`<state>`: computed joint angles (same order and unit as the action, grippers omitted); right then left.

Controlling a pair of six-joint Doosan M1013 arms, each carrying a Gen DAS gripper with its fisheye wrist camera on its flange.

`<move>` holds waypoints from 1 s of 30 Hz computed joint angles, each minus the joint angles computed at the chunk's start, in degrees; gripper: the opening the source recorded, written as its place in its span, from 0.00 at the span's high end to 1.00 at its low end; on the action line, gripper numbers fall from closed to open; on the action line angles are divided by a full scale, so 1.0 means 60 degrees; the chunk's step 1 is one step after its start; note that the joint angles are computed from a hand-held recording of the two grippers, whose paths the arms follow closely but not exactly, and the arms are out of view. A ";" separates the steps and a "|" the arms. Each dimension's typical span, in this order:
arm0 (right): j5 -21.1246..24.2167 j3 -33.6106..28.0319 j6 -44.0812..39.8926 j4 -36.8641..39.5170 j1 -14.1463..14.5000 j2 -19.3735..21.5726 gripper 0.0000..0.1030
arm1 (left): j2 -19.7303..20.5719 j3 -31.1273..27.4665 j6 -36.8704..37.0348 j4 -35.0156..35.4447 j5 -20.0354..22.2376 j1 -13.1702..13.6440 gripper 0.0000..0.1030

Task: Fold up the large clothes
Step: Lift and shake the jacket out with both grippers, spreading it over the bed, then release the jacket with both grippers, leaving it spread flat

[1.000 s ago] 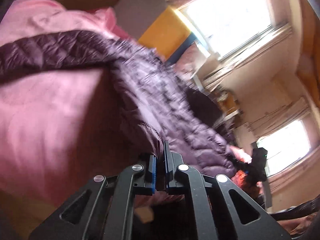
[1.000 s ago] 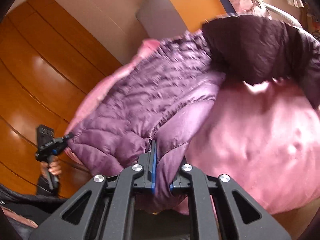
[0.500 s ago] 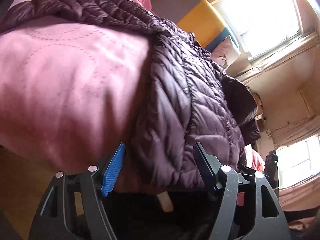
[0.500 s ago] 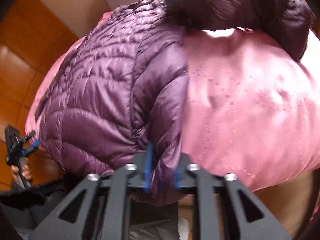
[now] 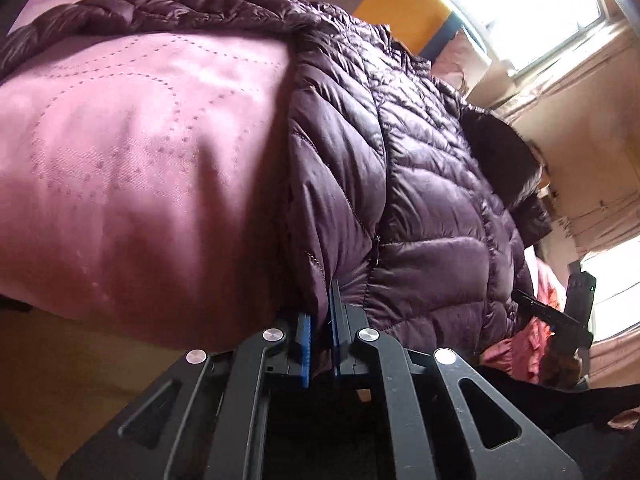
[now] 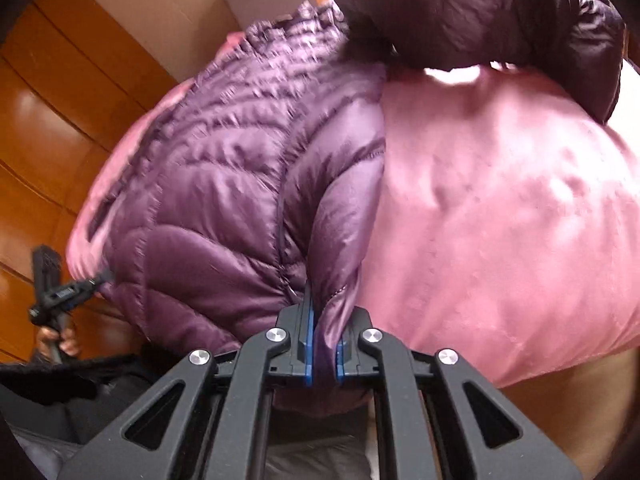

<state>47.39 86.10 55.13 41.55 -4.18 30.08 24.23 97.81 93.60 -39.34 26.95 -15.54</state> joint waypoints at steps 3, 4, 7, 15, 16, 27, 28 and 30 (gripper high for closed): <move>0.0222 -0.0137 0.0150 0.0030 -0.0059 0.0092 0.77 | -0.0128 -0.0100 -0.1111 0.1209 -0.0120 -0.0146 0.80; 0.0189 -0.0107 0.0166 0.0094 -0.0122 0.0061 0.69 | -0.0192 -0.0079 -0.1223 0.1318 -0.0245 -0.0148 0.71; -0.0155 0.0023 0.0152 0.0181 -0.0247 -0.0101 0.65 | -0.0365 -0.0080 -0.2056 0.2293 -0.0905 -0.0242 0.56; -0.1372 -0.0013 0.0043 0.0305 -0.0031 -0.0336 0.56 | 0.0204 -0.1125 -0.1993 0.3419 -0.0997 -0.0642 0.40; -0.1413 -0.0098 0.0404 -0.0109 0.0036 -0.0286 0.55 | 0.0294 -0.1252 -0.1867 0.3432 -0.0924 -0.0683 0.40; -0.1610 -0.0262 -0.0880 0.1761 0.0184 -0.0048 0.56 | 0.0900 -0.2026 -0.3082 0.4589 -0.0630 -0.0858 0.40; -0.1638 -0.0413 -0.0934 0.1676 0.0306 0.0043 0.56 | 0.0952 -0.2091 -0.3350 0.4856 -0.0635 -0.0877 0.40; -0.1715 -0.0688 -0.0667 0.1122 0.0548 0.0212 0.52 | 0.1073 -0.2235 -0.4461 0.6059 -0.0460 -0.0952 0.40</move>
